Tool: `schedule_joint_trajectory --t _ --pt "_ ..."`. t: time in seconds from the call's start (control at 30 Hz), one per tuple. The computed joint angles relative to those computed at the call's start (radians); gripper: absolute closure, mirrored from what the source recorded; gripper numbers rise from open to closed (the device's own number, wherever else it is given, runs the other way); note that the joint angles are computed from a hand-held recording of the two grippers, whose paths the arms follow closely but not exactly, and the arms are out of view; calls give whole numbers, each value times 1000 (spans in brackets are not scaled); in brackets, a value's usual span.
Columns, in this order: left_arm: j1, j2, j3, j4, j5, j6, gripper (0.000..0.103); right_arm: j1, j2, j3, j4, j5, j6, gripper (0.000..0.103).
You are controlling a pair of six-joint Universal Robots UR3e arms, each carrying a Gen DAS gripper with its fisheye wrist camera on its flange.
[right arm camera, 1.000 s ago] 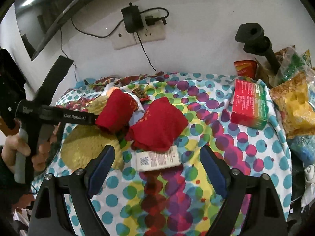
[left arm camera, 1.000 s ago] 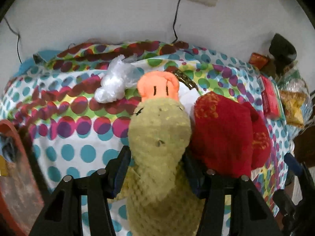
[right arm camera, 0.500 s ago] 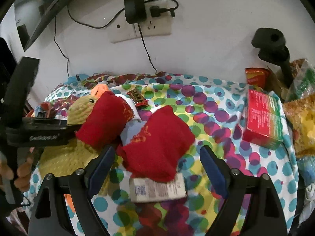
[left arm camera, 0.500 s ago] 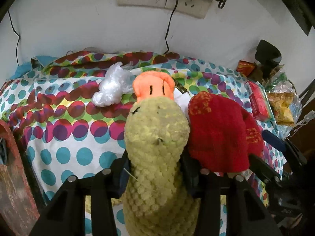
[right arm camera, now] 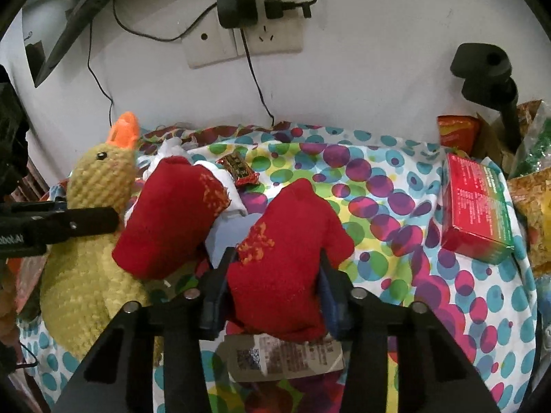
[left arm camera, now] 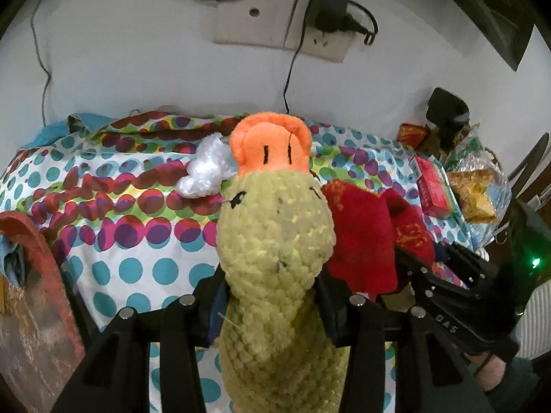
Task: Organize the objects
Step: 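Grasp the yellow duck toy with the left gripper while the right gripper grasps a red sock, then carry the duck toy to the red tray and release it with the left gripper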
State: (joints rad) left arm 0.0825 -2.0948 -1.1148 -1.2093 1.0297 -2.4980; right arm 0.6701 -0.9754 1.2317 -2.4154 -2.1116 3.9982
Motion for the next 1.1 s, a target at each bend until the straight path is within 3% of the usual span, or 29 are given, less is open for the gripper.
schedule_joint_trajectory --t 0.27,0.43,0.8,1.1 --pt "45 110 -86 12 -18 30 58 26 10 30 -43 -86 34 69" --pt "88 182 -132 11 -38 66 59 38 28 -18 20 -118 49 69" --pt "179 243 -135 -30 -54 80 59 27 43 -61 82 -93 51 69" --pt "256 280 -74 -141 -66 112 59 39 86 -153 184 -120 54 69"
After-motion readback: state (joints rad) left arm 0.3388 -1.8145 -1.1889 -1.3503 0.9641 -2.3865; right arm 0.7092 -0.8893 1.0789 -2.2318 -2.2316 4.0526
